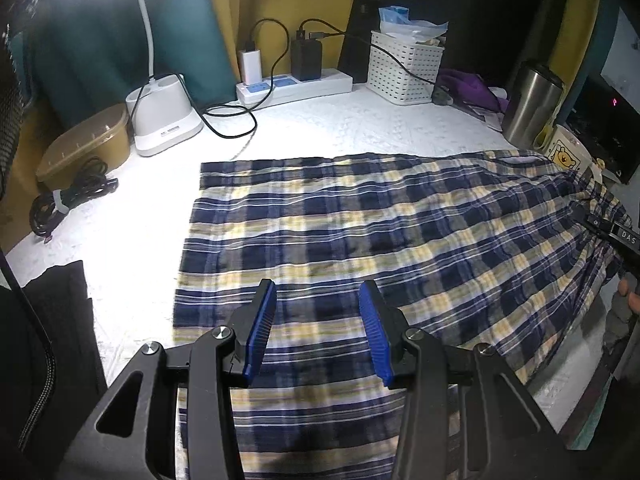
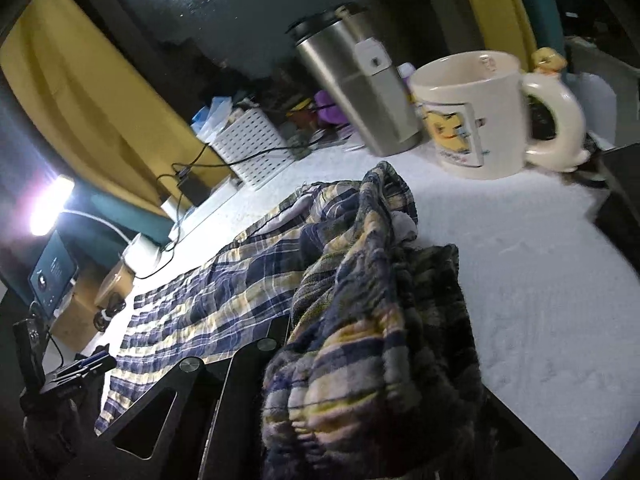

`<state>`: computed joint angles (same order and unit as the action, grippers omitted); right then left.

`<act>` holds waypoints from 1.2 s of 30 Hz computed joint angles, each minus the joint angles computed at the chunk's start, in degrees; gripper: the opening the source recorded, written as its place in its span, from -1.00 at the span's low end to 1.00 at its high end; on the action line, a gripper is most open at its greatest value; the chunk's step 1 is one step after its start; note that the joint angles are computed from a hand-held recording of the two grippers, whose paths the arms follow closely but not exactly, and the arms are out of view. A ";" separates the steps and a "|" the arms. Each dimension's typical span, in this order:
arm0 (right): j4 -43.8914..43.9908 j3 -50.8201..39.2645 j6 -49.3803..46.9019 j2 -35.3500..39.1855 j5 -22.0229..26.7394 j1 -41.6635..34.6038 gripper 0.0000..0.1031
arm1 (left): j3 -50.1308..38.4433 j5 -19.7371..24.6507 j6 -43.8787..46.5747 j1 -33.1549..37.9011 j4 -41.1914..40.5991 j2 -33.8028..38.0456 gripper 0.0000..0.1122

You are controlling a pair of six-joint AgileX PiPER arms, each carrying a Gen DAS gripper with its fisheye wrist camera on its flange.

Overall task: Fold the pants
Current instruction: 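Lift the pants leg with the right tool and fold it over the pants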

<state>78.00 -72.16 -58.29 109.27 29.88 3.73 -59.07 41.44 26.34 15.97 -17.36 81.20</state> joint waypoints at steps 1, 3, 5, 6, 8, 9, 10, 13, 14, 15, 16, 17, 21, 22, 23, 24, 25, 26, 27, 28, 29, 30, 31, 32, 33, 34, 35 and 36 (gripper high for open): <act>-0.19 0.23 0.07 -0.28 -0.19 -0.21 -0.78 | 0.03 -0.06 0.02 -0.03 -0.11 0.06 -0.24; -0.83 0.37 0.50 -0.61 -0.50 -0.28 -0.78 | 0.21 -0.20 0.58 0.15 -0.76 0.10 -0.24; -1.22 0.39 1.05 -0.87 -0.82 -0.07 -0.78 | 0.31 -0.15 1.53 0.69 -1.44 0.19 -0.24; -1.23 0.44 1.08 -0.99 -0.91 -0.01 -0.78 | 0.38 -0.16 1.92 0.94 -1.74 0.18 -0.24; -1.52 0.14 1.70 -1.13 -1.39 0.45 -0.78 | 0.52 -0.17 2.75 1.67 -2.39 0.20 -0.24; -1.87 -0.05 2.09 -1.22 -1.53 0.60 -0.78 | 0.54 -0.12 3.17 2.17 -2.82 0.24 -0.24; -2.59 -0.36 2.78 -1.39 -1.81 0.86 -0.78 | 0.56 -0.08 3.25 2.44 -2.98 0.18 -0.24; -4.48 -0.84 4.51 -2.10 -2.44 1.55 -0.78 | 0.48 0.25 5.38 4.26 -4.98 0.22 -0.24; -5.23 -1.01 5.13 -2.42 -2.81 1.92 -0.78 | 0.71 0.16 6.71 4.97 -6.00 0.06 -0.24; -5.80 -1.00 5.60 -2.86 -3.15 2.22 -0.78 | 0.88 0.03 7.81 5.40 -6.72 -0.05 -0.24; -6.31 -0.98 6.03 -3.24 -3.33 2.39 -0.78 | 0.91 0.01 8.82 5.82 -7.29 -0.12 -0.24; -7.31 -1.23 7.06 -3.59 -3.78 2.90 -0.78 | 0.81 0.03 9.77 6.44 -7.73 -0.11 -0.24; -9.27 -1.54 9.55 -4.85 -4.89 4.44 -0.78 | 0.21 0.79 13.31 9.29 -10.56 0.09 -0.24; -9.95 -1.60 10.32 -5.18 -5.13 4.87 -0.78 | 0.15 0.86 14.26 10.08 -11.28 0.08 -0.24; -10.83 -1.57 11.17 -5.65 -5.54 5.43 -0.78 | 0.01 1.00 14.78 10.58 -11.70 0.14 -0.24; -11.50 -1.65 11.84 -5.90 -5.81 5.87 -0.78 | -0.17 1.31 15.96 11.53 -12.64 0.25 -0.24; -12.51 -1.72 12.80 -6.31 -6.23 6.53 -0.78 | -0.24 1.57 16.88 12.21 -13.37 0.28 -0.24; -13.34 -1.80 13.59 -6.56 -6.56 7.01 -0.78 | -0.21 1.82 18.12 12.99 -14.25 0.27 -0.24; -14.37 -1.89 14.58 -6.86 -7.01 7.61 -0.78 | -0.01 1.90 19.71 13.72 -15.20 0.19 -0.24; -15.37 -1.95 15.45 -7.14 -7.53 8.22 -0.78 | 0.30 1.85 21.43 14.37 -16.20 0.07 -0.24; -17.43 -2.24 17.38 -7.44 -8.25 9.12 -0.78 | 0.53 1.94 22.51 14.83 -16.84 -0.04 -0.24; -19.58 -2.56 19.38 -7.53 -8.96 9.98 -0.78 | 0.67 2.16 23.85 15.44 -17.60 -0.01 -0.24; -21.82 -2.91 21.40 -7.69 -9.45 10.77 -0.78 | 0.81 2.39 25.30 16.06 -18.50 0.04 -0.24; -23.84 -3.26 23.30 -7.85 -9.75 11.59 -0.78 | 1.00 2.60 26.64 16.70 -19.35 -0.02 -0.24; -25.31 -3.55 24.73 -7.93 -9.94 12.20 -0.78 | 1.13 2.68 27.62 17.18 -19.95 -0.06 -0.24; -27.71 -3.97 27.08 -8.02 -10.18 13.03 -0.78 | 1.23 2.84 28.52 17.71 -20.56 -0.07 -0.17; -29.45 -4.32 28.83 -8.00 -10.38 13.68 -0.78 | 1.19 3.36 29.58 18.47 -21.44 0.01 -0.06; -31.18 -4.67 30.54 -8.00 -10.50 14.29 -0.78 | 1.22 4.40 31.32 19.66 -23.21 0.05 0.12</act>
